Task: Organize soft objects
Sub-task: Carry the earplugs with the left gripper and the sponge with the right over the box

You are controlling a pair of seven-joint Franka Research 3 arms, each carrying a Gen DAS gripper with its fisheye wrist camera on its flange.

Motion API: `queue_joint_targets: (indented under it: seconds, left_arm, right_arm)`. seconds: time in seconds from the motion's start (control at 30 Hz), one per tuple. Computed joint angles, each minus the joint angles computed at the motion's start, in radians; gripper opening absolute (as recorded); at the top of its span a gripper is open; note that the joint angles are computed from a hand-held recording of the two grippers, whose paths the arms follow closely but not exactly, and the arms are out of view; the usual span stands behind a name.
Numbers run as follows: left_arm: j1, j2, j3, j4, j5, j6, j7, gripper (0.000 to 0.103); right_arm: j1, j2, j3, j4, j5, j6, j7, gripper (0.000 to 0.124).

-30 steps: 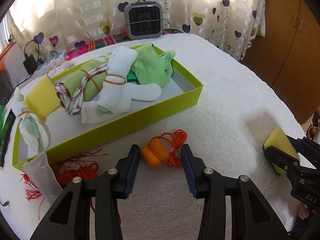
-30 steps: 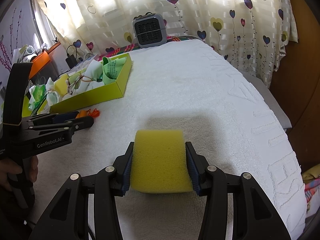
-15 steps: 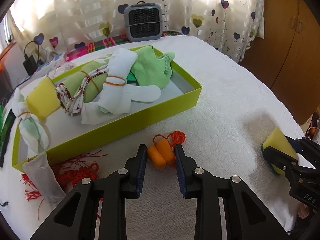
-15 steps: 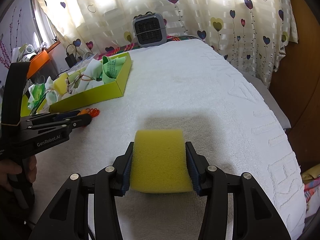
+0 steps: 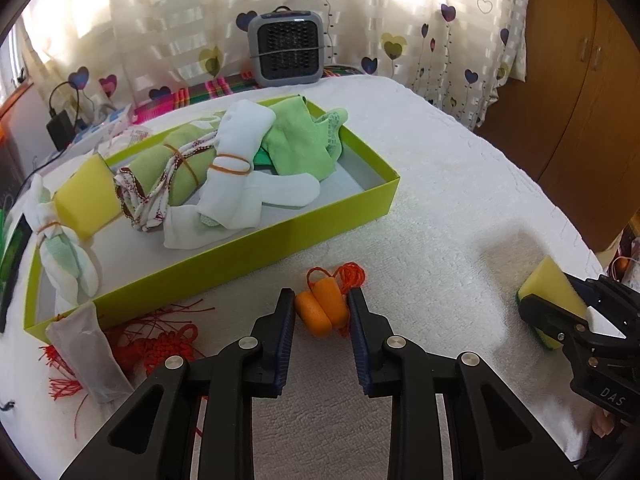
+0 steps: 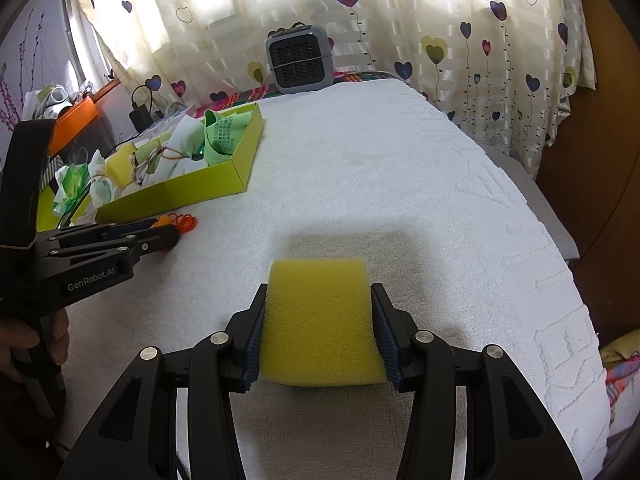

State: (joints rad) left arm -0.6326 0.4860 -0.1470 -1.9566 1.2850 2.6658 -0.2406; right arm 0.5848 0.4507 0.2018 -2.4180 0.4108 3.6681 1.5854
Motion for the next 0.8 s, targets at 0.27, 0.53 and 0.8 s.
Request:
queue_joint_targets:
  seconds: [0.27, 0.53, 0.8]
  left_arm:
    - [0.0, -0.032, -0.001, -0.028, 0.063, 0.009, -0.069, 0.024]
    - [0.015, -0.106, -0.027, -0.093, 0.153, -0.021, -0.172, 0.024]
    - [0.072, -0.184, -0.063, -0.161, 0.235, -0.022, -0.269, 0.024]
  right_arm:
    - [0.032, -0.011, -0.016, -0.002, 0.045, -0.005, -0.022, 0.048]
    - [0.061, -0.033, -0.021, -0.002, 0.083, 0.001, -0.062, 0.048]
    - [0.087, -0.04, -0.025, 0.03, 0.115, 0.003, -0.118, 0.048]
